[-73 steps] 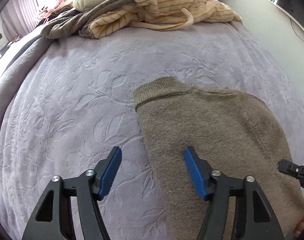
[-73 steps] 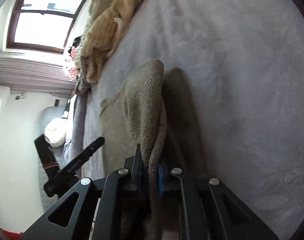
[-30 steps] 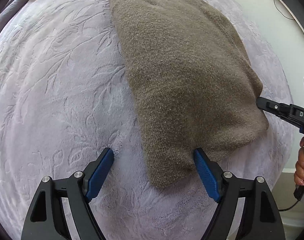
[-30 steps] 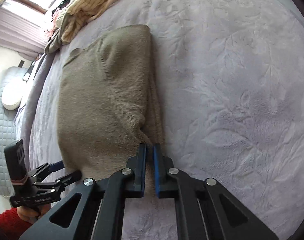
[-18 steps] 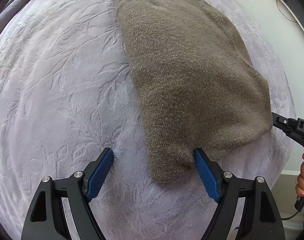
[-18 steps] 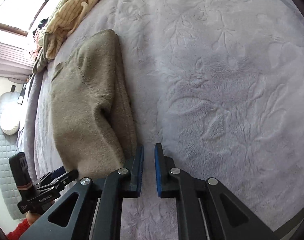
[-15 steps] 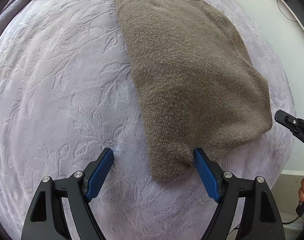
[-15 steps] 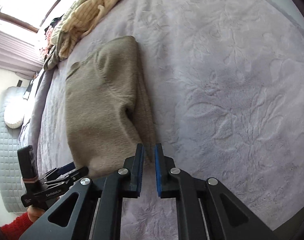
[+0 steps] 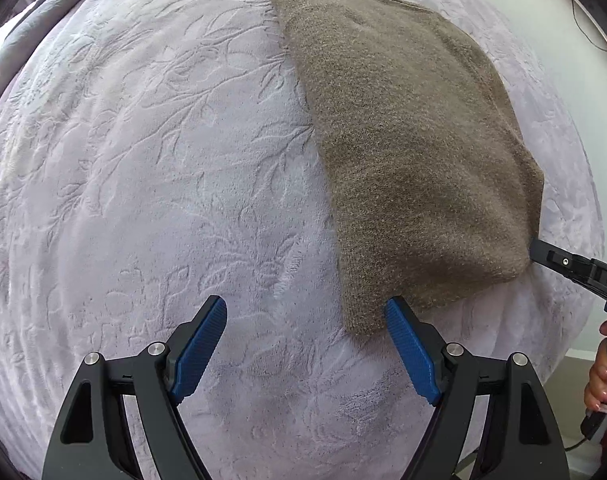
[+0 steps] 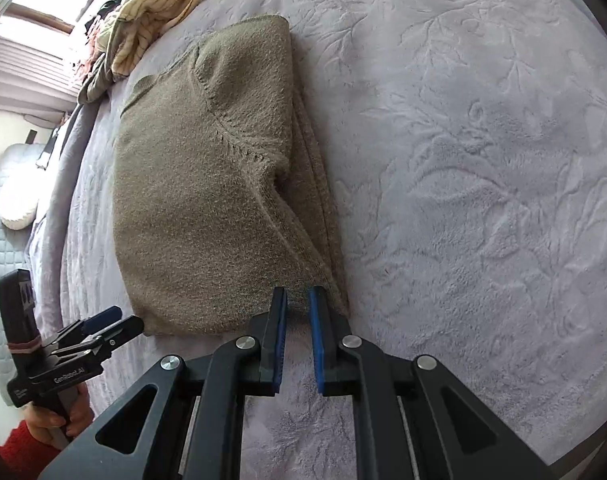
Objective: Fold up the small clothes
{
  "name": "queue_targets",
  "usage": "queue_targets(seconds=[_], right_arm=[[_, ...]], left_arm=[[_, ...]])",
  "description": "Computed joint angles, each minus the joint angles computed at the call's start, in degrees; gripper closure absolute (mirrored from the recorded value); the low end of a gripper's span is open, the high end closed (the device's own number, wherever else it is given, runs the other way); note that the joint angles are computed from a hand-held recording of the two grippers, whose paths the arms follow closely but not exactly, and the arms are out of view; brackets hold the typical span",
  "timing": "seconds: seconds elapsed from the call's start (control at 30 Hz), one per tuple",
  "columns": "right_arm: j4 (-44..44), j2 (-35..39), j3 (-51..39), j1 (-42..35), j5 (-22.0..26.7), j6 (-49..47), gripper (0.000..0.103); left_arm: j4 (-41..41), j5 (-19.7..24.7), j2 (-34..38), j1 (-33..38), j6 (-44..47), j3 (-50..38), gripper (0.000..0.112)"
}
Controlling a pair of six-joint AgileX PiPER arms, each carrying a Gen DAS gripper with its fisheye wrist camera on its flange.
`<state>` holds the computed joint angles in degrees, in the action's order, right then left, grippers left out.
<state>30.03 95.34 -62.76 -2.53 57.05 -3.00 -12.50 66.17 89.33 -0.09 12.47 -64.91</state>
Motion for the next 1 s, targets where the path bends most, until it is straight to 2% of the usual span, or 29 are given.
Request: queue_targets(seconds=[0.23, 0.4, 0.5, 0.53, 0.7, 0.73, 0.8, 1.0], right_arm=[[-0.7, -1.5, -0.6, -1.8, 3.0, 1.1, 0.089], [-0.2, -0.7, -1.9, -1.6, 3.9, 2.2, 0.083], [1.1, -0.6, -2.4, -1.8, 4.0, 2.1, 0.064], [1.7, -0.8, -2.5, -2.0, 4.0, 1.9, 0.057], [2.1, -0.3, -4.2, -1.8, 4.8, 1.6, 0.055], [2.2, 0.0, -4.5, -1.8, 4.9, 1.5, 0.055], [2.1, 0.5, -5.2, -1.8, 5.2, 1.5, 0.052], [2.4, 3.0, -7.8, -1.8, 6.0, 0.9, 0.05]], left_arm=[[0.4, 1.8, -1.3, 2.1, 0.9, -1.1, 0.03], [0.9, 3.2, -1.0, 3.0, 1.6, -2.4, 0.03], [1.3, 3.4, -0.8, 3.5, 1.7, -2.4, 0.03], [1.4, 3.0, -0.7, 1.2, -0.6, -2.3, 0.03], [2.3, 1.4, 1.5, 0.2, -2.6, -3.0, 0.03], [2.3, 1.1, 1.5, 0.2, -2.9, -3.1, 0.027], [2.3, 0.6, 2.1, 0.3, -3.8, -3.8, 0.009], [2.5, 1.6, 4.2, 1.2, -5.0, -7.1, 0.009]])
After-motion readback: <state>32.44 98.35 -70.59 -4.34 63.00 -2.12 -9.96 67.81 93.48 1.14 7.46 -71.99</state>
